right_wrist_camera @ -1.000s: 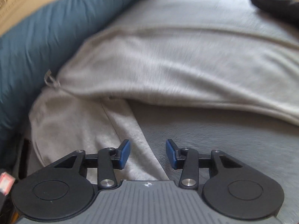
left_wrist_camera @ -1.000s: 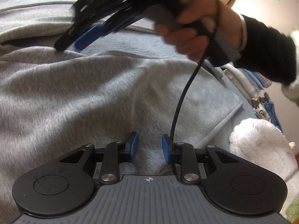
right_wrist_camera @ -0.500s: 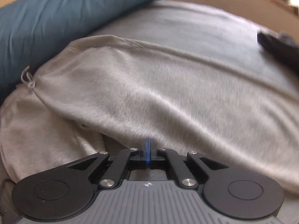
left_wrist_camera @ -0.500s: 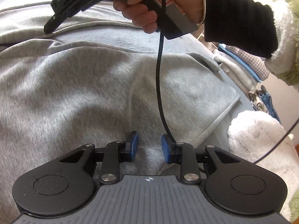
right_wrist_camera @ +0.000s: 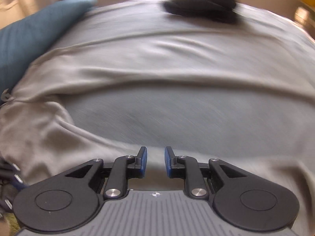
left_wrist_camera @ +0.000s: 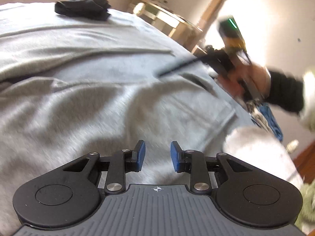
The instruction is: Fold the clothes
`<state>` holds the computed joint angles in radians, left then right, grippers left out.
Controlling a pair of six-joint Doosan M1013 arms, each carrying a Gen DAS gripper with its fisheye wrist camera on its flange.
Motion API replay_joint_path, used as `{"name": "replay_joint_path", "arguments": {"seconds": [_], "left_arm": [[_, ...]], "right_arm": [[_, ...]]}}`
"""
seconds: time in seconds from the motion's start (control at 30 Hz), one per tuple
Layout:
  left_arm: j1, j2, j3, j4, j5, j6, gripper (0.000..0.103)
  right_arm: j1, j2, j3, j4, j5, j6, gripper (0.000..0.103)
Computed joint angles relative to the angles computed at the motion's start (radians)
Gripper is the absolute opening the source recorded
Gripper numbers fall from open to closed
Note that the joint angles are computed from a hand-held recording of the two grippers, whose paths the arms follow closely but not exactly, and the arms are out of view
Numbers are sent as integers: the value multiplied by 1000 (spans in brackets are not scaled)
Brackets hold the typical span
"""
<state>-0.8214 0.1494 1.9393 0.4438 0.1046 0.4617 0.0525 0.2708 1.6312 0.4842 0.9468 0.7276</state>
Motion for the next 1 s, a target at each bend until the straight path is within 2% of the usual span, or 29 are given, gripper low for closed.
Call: {"name": "replay_joint_path", "arguments": {"seconds": [0.07,0.13,0.17,0.2,0.23,0.27,0.33,0.43,0.5,0.63,0.7,0.77,0.8,0.93,1.0], "left_arm": [[3,4,-14,149,43,-160,28],[6,12,-31,232,90,-256,28],[6,17,-38,305,116,-342,28],[7,22,-45,360,144,-409,28],[10,29,-54,375,172,-446,28],[13,36,-63,386,200,-479,28],[16,49,-79,406,258,-543,28],[26,69,-103,391,339,-556,28],[33,79,-114,356,361,-532,28],[30,89,-126,343,400,-484,28],[28,94,-132,342,416,-468,28],[26,98,-136,343,424,-465,28],[26,98,-136,341,424,-463,28],[28,98,-136,330,421,-462,28],[26,100,-138,333,428,-462,28]], "right_arm": [[-38,-21,30,-7,-39,40,21],[-74,-44,57,-24,-103,90,22],[-91,-54,68,-35,-138,117,24],[-108,-64,79,-47,-174,144,32],[-119,-75,92,-69,-223,164,40],[-131,-85,104,-93,-271,185,43],[-145,-95,119,-156,-335,226,45],[-158,-99,137,-265,-406,289,46],[-169,-87,130,-271,-400,321,46],[-212,-56,109,-109,-386,353,48],[-222,-28,81,-90,-347,378,48],[-230,5,43,-83,-288,395,40],[-232,22,23,-77,-269,403,31],[-246,72,-32,9,-313,469,28],[-261,84,-44,42,-344,561,31]]}}
